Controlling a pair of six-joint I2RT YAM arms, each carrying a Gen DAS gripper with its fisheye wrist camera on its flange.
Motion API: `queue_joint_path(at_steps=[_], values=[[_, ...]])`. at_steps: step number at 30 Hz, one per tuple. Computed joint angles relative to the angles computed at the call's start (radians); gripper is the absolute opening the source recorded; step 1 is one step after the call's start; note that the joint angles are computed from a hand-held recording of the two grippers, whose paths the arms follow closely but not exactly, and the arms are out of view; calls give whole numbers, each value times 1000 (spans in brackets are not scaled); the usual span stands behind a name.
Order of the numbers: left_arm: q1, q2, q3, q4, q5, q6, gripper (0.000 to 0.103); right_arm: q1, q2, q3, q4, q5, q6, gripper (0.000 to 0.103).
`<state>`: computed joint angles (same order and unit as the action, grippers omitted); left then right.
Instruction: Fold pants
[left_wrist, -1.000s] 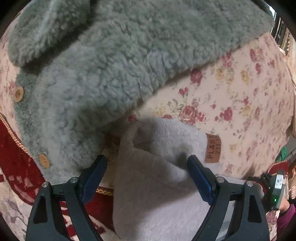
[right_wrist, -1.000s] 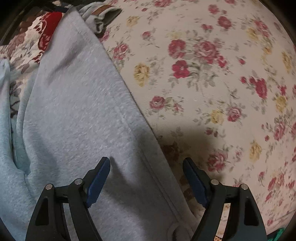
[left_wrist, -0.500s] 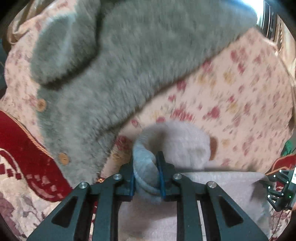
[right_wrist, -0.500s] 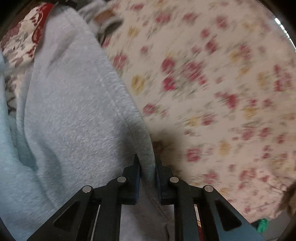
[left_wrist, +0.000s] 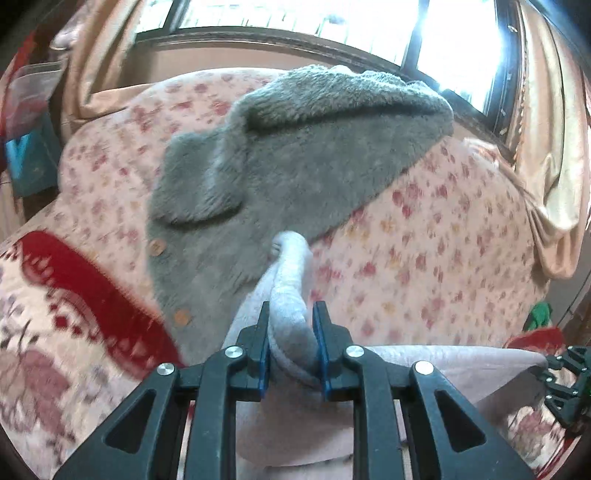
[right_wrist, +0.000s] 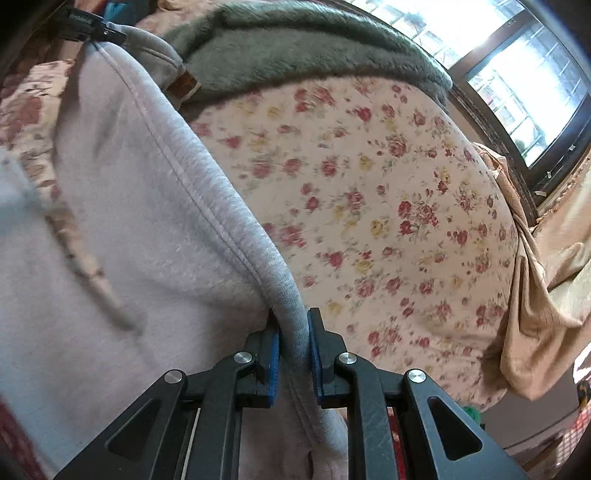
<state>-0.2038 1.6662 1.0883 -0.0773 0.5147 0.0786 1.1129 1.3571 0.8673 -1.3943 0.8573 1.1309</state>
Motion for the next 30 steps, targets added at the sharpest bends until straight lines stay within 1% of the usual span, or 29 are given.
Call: queue_joint_path(at_steps=[1, 2, 4, 5, 6, 7, 8, 10, 11, 12, 13, 14, 15, 16, 17, 18, 19, 21, 22, 23, 24, 26, 27, 28, 29, 30], values=[[25, -33, -72, 22, 11, 24, 20, 71, 41, 6, -15, -37, 79, 14], [54, -64, -151, 46, 17, 56, 20, 137, 103, 18, -2, -75, 142, 14], [126, -111, -297, 72, 37, 125, 20, 237, 182, 2, 61, -131, 227, 14], [188, -120, -369, 79, 67, 172, 20, 315, 255, 10, 120, -182, 274, 14], [233, -125, -412, 77, 92, 206, 20, 368, 315, 21, 165, -217, 309, 13], [280, -122, -445, 66, 118, 243, 20, 400, 359, 26, 203, -238, 335, 13], [340, -107, -477, 38, 143, 298, 20, 443, 428, 36, 277, -277, 360, 13], [405, -91, -523, 25, 170, 367, 20, 483, 555, 66, 365, -340, 365, 13], [431, -87, -546, 18, 175, 399, 20, 497, 600, 87, 388, -364, 377, 14], [451, -84, -567, 10, 169, 434, 20, 507, 635, 84, 445, -396, 388, 14], [470, -81, -578, 3, 168, 448, 21, 516, 673, 84, 485, -420, 387, 14], [499, -67, -586, -4, 173, 458, 21, 528, 717, 104, 488, -428, 394, 14], [531, -32, -572, -41, 178, 479, 28, 537, 736, 115, 484, -424, 407, 15], [560, 2, -557, -65, 175, 493, 46, 543, 738, 119, 478, -419, 417, 19], [588, 23, -552, -66, 173, 498, 55, 551, 731, 116, 477, -412, 429, 21], [624, 47, -546, -62, 180, 502, 68, 561, 713, 104, 478, -410, 441, 21], [656, 68, -526, -82, 193, 513, 72, 564, 695, 90, 488, -414, 442, 25], [696, 105, -472, -168, 210, 553, 74, 576, 631, 64, 524, -437, 462, 36], [697, 95, -465, -185, 203, 559, 77, 579, 586, 43, 550, -435, 466, 44], [690, 68, -478, -166, 195, 549, 79, 585, 537, 29, 575, -416, 477, 53], [680, 35, -497, -140, 191, 536, 79, 586, 481, 22, 594, -372, 476, 57], [652, -62, -544, -85, 196, 500, 79, 568, 433, 34, 610, -305, 444, 72], [639, -97, -553, -77, 202, 484, 83, 534, 408, 38, 632, -271, 400, 75], [621, -126, -557, -72, 205, 464, 91, 488, 390, 40, 662, -244, 359, 77], [594, -151, -559, -64, 202, 433, 94, 457, 388, 41, 694, -231, 330, 77], [562, -165, -557, -47, 190, 392, 94, 399, 377, 33, 759, -216, 259, 77]])
